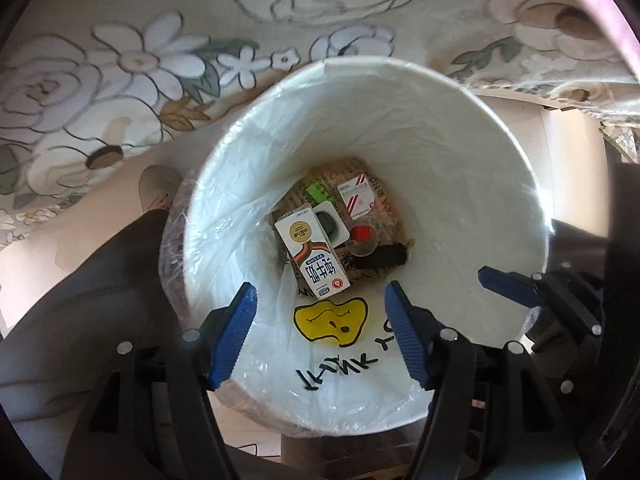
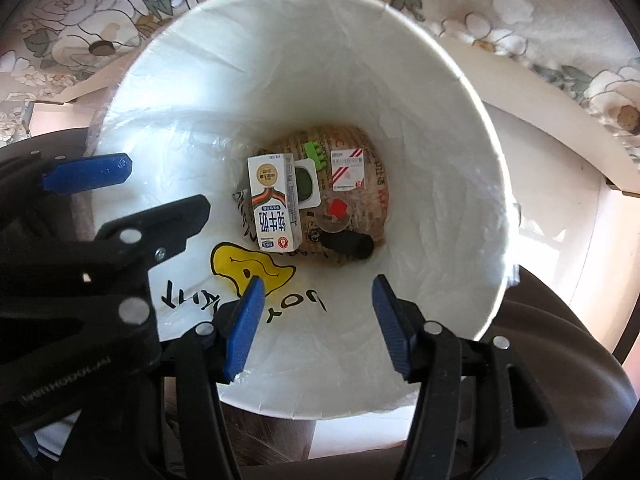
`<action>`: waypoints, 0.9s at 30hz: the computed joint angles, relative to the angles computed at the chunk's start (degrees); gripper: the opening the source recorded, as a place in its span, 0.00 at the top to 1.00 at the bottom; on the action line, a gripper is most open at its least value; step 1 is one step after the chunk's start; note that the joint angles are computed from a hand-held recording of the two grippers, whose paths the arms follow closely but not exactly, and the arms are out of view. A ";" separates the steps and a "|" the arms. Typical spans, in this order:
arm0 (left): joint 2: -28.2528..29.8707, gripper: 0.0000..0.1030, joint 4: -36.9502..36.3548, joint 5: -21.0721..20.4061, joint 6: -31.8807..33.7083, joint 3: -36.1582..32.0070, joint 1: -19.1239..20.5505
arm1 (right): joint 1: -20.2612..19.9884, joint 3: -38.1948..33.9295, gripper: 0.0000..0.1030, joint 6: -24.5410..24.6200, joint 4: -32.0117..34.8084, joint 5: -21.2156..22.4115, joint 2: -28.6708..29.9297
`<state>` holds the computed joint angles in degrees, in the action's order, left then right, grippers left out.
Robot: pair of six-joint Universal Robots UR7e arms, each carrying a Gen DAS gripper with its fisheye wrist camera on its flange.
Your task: Collect trash
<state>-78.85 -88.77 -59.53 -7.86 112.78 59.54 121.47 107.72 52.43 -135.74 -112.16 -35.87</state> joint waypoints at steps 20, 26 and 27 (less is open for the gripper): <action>-14.88 0.26 -5.54 5.42 8.48 -3.77 -14.39 | 14.21 -4.80 0.29 8.00 16.73 -15.68 -12.12; -19.18 0.13 -4.96 7.53 9.71 -5.70 -19.39 | 20.59 -10.96 0.23 12.59 25.47 -23.12 -13.54; -19.91 0.12 -4.81 7.92 9.75 -5.98 -20.34 | 21.62 -12.11 0.22 13.23 26.93 -24.38 -13.42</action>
<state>-98.76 -93.58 -51.61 1.89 106.81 39.20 143.09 95.61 65.65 -108.81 -136.54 -49.29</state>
